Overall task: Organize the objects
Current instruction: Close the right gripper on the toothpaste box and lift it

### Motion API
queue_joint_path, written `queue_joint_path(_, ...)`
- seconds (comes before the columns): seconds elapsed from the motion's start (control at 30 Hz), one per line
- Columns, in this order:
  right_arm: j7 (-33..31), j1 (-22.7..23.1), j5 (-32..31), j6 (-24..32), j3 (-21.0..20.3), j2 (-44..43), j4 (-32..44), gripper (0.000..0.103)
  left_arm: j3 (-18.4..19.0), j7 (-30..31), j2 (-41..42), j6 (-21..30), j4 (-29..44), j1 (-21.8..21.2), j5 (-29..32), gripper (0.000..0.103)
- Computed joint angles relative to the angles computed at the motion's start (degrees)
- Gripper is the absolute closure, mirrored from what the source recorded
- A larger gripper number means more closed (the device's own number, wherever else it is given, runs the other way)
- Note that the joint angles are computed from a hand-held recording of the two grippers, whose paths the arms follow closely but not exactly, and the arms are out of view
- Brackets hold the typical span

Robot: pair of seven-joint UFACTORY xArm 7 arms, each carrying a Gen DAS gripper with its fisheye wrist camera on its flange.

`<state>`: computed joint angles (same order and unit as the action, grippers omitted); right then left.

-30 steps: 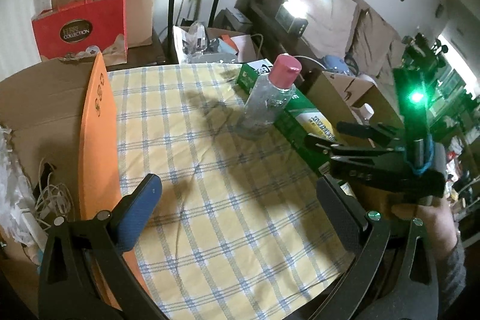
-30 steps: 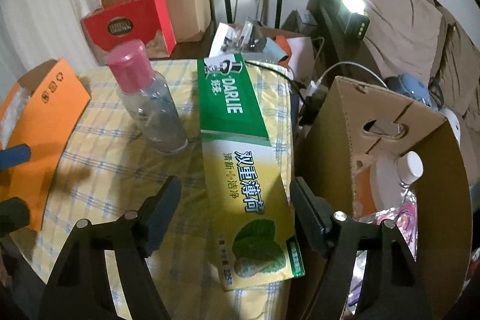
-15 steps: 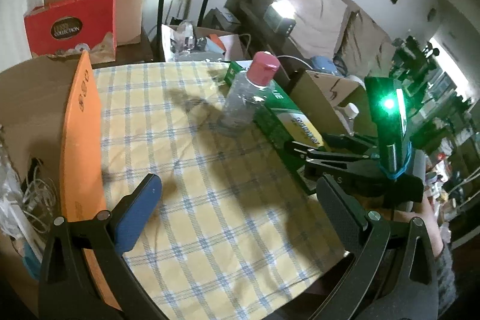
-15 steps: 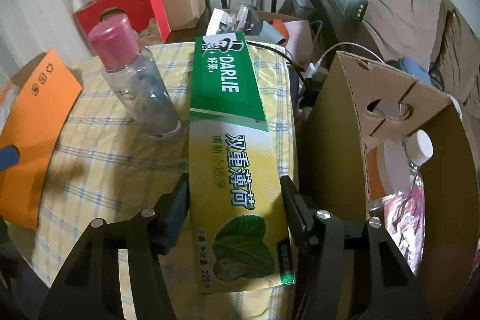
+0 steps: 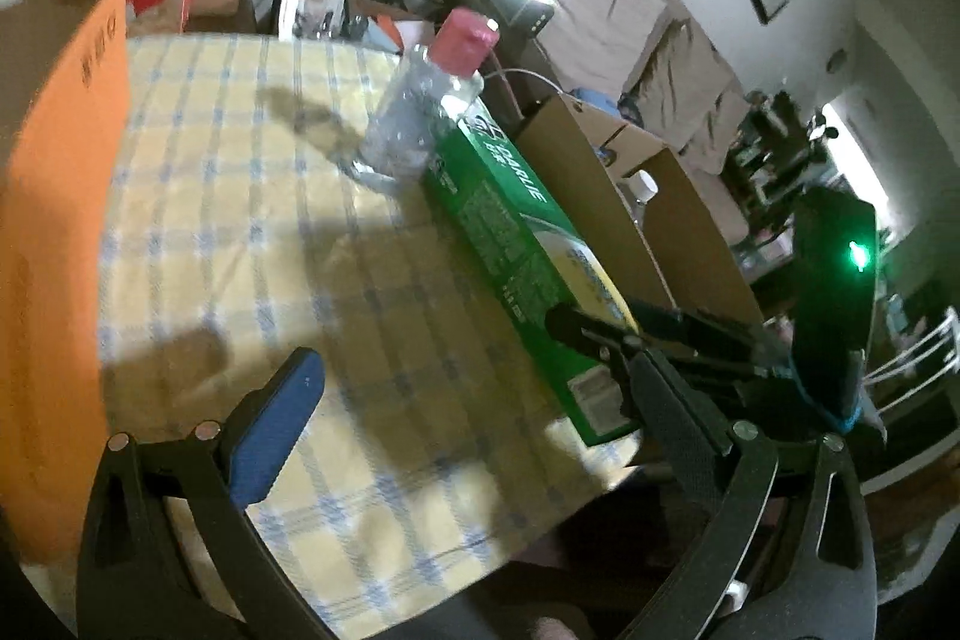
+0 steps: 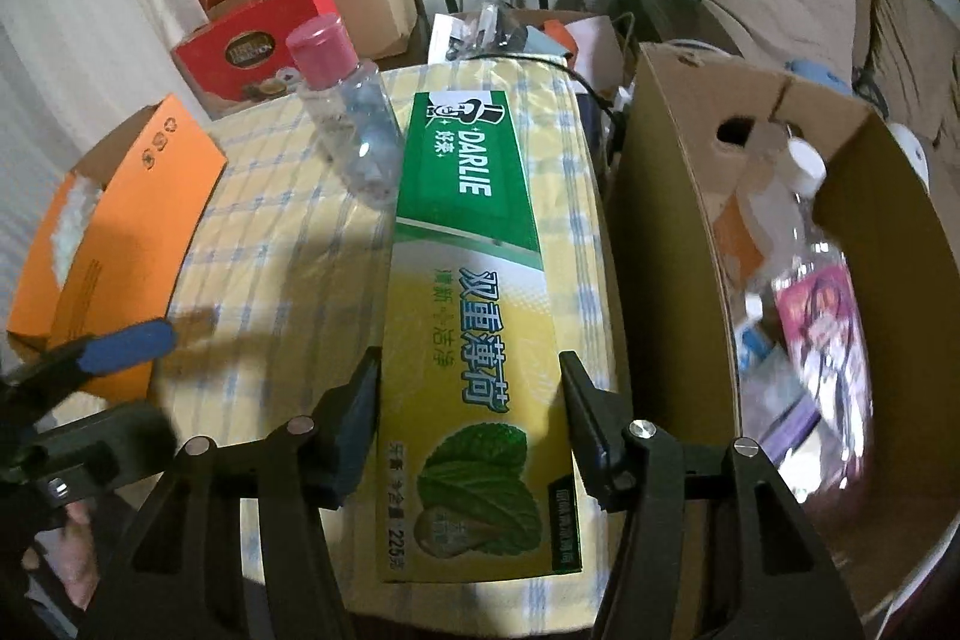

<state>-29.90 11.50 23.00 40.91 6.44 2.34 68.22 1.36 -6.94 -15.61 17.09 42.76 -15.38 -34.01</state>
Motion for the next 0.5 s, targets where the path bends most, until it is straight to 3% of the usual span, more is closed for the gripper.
queue_joint_path(0.17,-1.6,-0.6,3.5,1.2,-0.8,-2.9,-3.2,0.045,3.5,9.6,2.5,0.5,1.0,-4.6,-14.7,0.009)
queue_joint_path(0.33,-3.1,-0.2,5.2,1.3,-1.5,-6.1,-6.5,0.045,3.3,18.4,5.3,2.8,3.0,-4.3,-27.1,0.014)
queue_joint_path(0.5,-4.9,0.4,7.1,2.0,-2.2,-8.4,-8.9,0.045,2.0,26.5,8.4,7.8,5.7,-2.3,-36.6,0.029)
